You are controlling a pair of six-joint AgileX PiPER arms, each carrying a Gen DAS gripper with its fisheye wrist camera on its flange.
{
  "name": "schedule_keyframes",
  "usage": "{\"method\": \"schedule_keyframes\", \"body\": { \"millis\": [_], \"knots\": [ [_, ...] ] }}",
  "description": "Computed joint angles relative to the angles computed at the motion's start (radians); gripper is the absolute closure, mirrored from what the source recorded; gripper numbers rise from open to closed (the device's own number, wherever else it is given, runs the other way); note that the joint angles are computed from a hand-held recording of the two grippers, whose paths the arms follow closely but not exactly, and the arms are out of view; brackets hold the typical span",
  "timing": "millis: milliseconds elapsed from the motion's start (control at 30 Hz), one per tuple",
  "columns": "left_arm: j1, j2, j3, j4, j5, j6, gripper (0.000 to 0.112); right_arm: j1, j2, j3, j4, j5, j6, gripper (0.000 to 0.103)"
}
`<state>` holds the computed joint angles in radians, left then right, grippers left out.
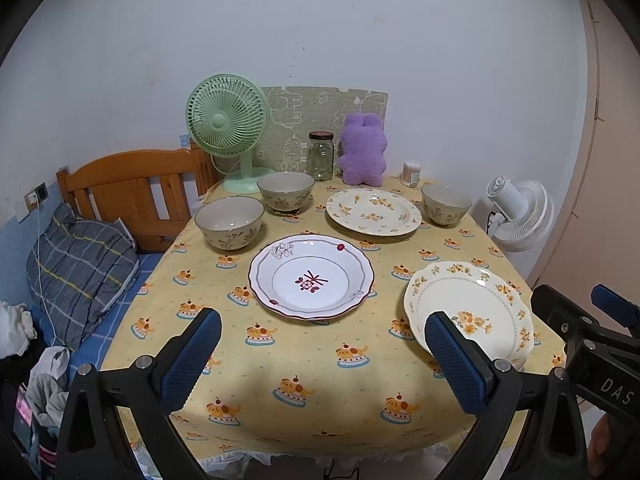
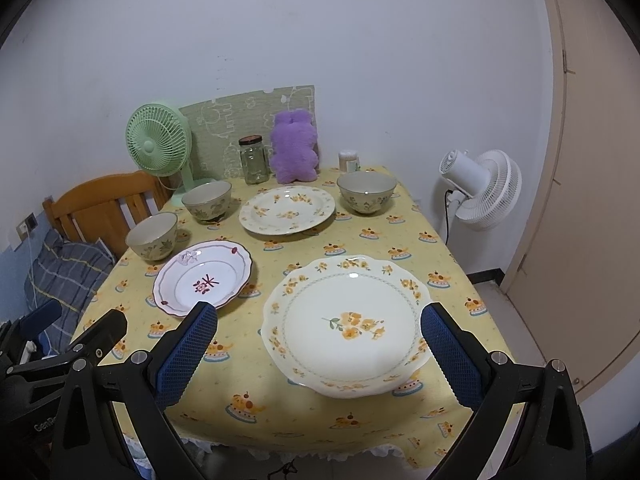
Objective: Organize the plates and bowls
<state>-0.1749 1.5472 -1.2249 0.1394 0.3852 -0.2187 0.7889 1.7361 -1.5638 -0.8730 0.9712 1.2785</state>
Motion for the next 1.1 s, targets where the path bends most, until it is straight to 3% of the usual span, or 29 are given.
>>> {"method": "schedule_keyframes", "body": {
  "millis": [967, 1100],
  "knots": [
    [0.008, -0.005, 0.008, -0.026, -0.004, 0.033, 0.01, 0.001, 0.007, -0.003, 0.004, 0.001, -0.003, 0.001],
    [0.033, 0.003, -0.001, -0.098, -0.004, 0.118, 0.011, 0.001, 0.021, -0.023, 0.013, 0.013, -0.007, 0.001]
  ]
}}
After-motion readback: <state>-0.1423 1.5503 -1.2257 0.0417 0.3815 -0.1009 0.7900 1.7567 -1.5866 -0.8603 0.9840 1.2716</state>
